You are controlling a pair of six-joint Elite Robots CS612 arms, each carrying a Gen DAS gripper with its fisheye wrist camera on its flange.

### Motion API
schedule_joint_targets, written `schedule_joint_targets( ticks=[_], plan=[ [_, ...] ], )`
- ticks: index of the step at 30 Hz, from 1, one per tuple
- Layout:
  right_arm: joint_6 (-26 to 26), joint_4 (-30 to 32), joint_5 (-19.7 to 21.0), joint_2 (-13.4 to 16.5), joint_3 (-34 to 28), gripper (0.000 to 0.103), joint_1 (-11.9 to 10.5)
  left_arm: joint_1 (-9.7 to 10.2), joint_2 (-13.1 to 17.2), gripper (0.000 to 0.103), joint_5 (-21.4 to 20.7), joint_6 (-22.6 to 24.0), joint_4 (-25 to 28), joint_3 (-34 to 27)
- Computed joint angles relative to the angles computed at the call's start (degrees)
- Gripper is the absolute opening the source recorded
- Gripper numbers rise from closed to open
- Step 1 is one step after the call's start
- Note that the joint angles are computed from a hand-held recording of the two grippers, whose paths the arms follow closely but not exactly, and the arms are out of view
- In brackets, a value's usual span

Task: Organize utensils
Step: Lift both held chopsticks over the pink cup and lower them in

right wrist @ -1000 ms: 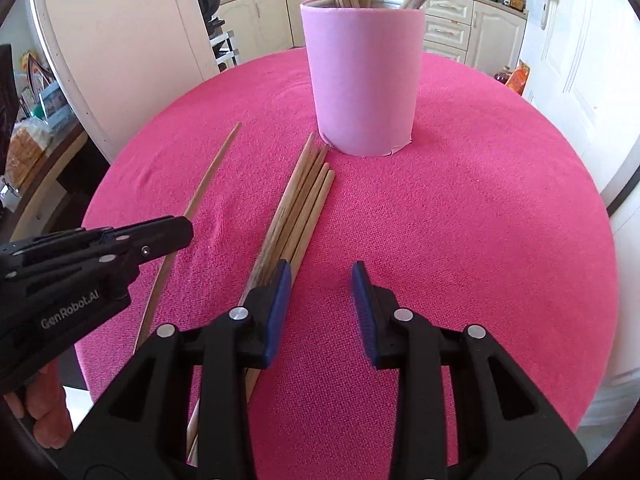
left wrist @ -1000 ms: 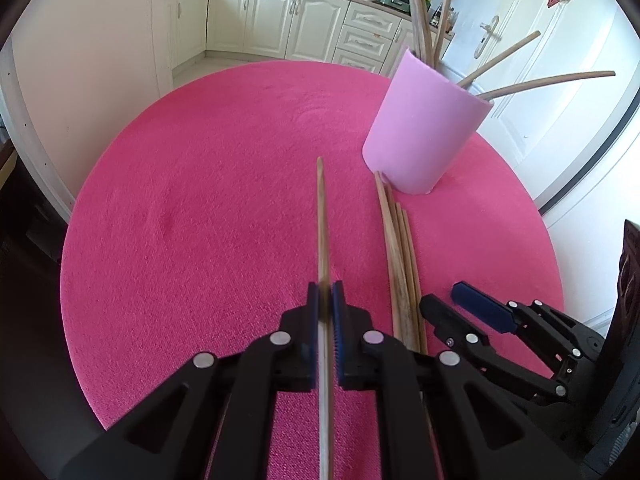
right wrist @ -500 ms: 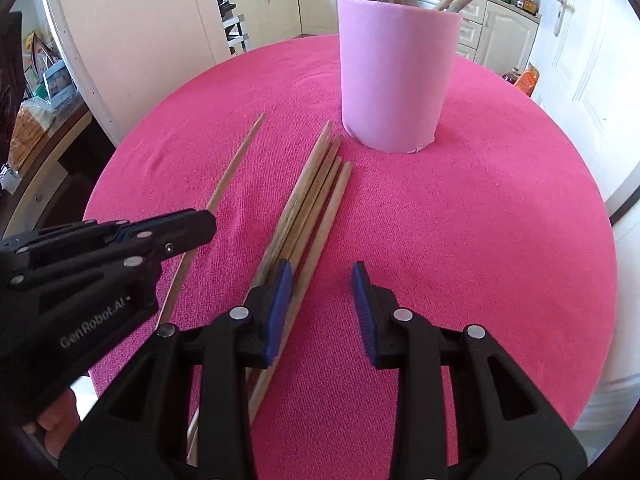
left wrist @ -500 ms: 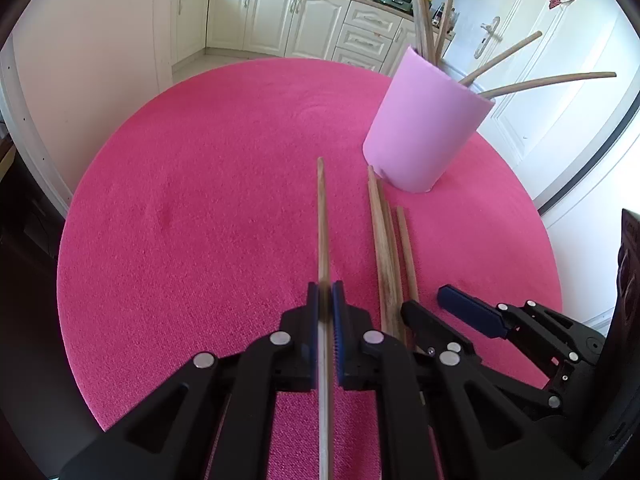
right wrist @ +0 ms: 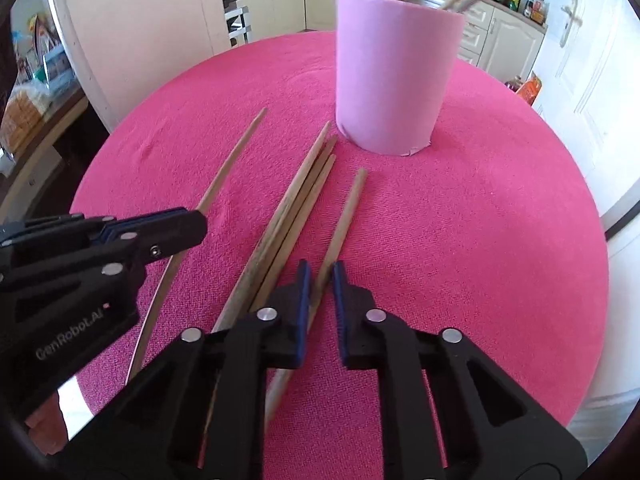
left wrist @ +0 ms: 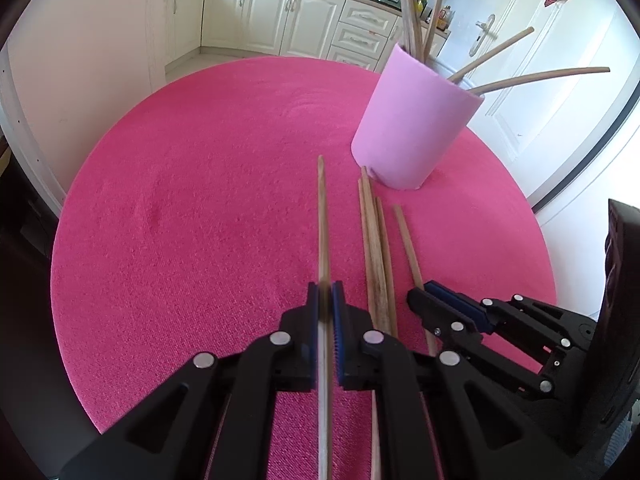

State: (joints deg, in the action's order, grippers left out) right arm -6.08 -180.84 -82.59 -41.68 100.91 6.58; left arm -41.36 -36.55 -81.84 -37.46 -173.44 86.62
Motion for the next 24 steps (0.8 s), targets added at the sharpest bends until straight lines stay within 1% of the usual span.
schedule_joint_targets(
  ticks=[1,4,6,9,12,17,19,22,24],
  plan=[
    [0.41,-0.34,0.6,-0.13,0.27,0.006,-0.31,-0.03,-0.1,0.007,0.1,-0.04,-0.38,0.13],
    [1.09,-1.8,4.17,-0.57,1.27,0.006,-1.54,-0.22,-0.37,0.007,0.77,0.54,-2.3,0.66],
    [1.5,-3.91,5.7,-0.78,2.01,0.006,-2.19,-0.4,-0.62,0.007,1.16,1.05,-3.28,0.87],
    [3.01,-7.72,9.91,-1.28,3.67,0.006,-3.42,-0.64,-1.0,0.007,1.56,1.44,-4.74,1.14],
    [4.63,-13.51,14.59,-1.46,5.26,0.006,-4.94,-0.95,-1.31,0.007,2.32,2.47,-8.07,1.61],
    [9.59,-26.59,22.32,-0.99,7.37,0.006,-7.58,-1.76,-1.59,0.007,3.89,4.73,-15.61,2.34],
    [11.71,-31.58,24.22,-0.59,7.44,0.006,-8.05,-2.06,-1.66,0.006,4.52,6.18,-18.24,2.37],
    [14.87,-38.02,26.92,0.18,7.1,0.006,-9.06,-2.57,-1.81,0.006,5.73,7.98,-20.58,2.07],
    [16.73,-42.16,27.36,0.62,6.66,0.006,-9.3,-2.7,-1.86,0.006,5.89,8.64,-22.48,1.88]
  ],
)
